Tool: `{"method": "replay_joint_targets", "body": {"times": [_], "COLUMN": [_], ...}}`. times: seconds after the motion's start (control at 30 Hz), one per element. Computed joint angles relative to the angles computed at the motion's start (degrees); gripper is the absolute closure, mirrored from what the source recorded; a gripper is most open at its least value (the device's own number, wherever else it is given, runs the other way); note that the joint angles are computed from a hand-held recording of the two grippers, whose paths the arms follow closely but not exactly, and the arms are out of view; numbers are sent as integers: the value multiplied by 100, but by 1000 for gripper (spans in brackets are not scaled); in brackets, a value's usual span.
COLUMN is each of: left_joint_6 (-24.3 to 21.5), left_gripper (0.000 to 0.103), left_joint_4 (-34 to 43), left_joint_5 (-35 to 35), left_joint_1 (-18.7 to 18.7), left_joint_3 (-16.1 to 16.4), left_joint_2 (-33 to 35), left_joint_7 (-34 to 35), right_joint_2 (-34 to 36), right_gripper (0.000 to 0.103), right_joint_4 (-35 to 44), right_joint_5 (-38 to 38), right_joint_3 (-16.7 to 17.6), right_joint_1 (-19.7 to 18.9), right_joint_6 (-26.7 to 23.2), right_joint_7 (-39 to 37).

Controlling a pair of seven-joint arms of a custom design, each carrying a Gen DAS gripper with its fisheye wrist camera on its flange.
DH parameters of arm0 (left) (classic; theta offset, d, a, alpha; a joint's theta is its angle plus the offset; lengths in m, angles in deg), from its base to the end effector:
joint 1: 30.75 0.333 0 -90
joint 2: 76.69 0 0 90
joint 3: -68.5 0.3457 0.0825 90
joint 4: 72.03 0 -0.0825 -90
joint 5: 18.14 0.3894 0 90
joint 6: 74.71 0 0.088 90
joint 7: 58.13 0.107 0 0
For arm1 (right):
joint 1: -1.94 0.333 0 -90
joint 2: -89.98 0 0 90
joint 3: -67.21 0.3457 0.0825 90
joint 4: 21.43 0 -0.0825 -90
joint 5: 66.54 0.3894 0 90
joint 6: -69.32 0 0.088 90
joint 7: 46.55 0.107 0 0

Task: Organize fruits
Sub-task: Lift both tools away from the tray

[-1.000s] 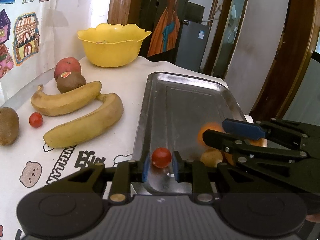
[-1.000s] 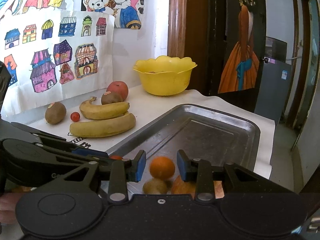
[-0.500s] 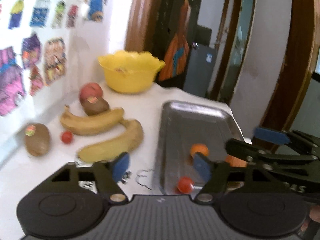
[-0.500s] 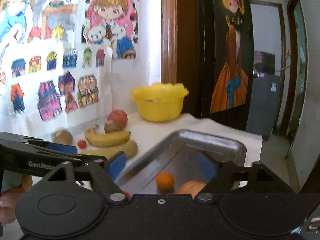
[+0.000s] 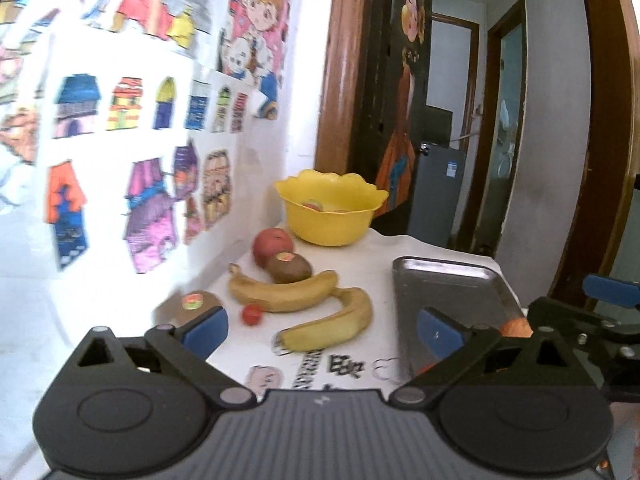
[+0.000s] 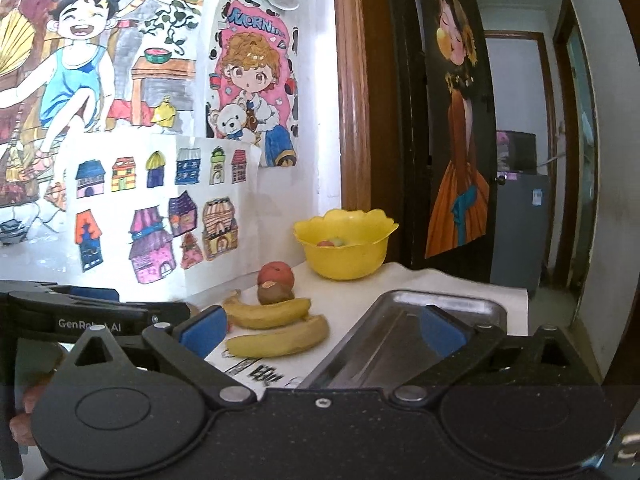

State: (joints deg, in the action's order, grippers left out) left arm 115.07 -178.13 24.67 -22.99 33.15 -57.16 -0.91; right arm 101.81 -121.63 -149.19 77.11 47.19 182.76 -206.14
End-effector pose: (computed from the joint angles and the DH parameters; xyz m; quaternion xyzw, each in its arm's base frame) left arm 0.5841 -0.3223 0.5313 -0.3997 0.7316 -0.5078 0.2171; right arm 0.4328 0.4955 0.5307 -0.4687 0.6518 -0.4627 0.3761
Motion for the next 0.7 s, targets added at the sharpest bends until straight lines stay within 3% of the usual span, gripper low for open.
{"method": "replay_joint_targets", "body": {"times": [0.1,0.2,0.4,0.5,0.63,0.7], "left_joint_6": [166,189,177,130,151,37], "left_gripper": [1,1,1,1,1,1], "left_joint_4": [-218,-362,-567,-674,-816,-857], "left_joint_5": [137,464,976,1074,1105,1128], "left_joint_1": [243,729,1378,1588,1573,1873], "left_joint_3": [-11,-294,-564,-644,-480,-790], "left_joint_2": [-165,-240,-330,-377,-452,-382], "left_joint_7": [-75,-249,-491,-474,-440,-383], "right_joint_2": [269,526,1086,1323,1494,1538], "right_gripper": [1,1,1,1,1,1], "right_joint_4": [333,661,1393,1720,1923,1959], "right_joint_5": [207,418,990,1266,1540,1646], "right_joint_3": [36,-17,-223,-343,-480,-533], "right_joint_1": [93,223,513,650,748,759], "right_joint_6": [9,60,86,50,143,233], "right_joint_7": [-52,-162,-491,-609,-770,-833]}}
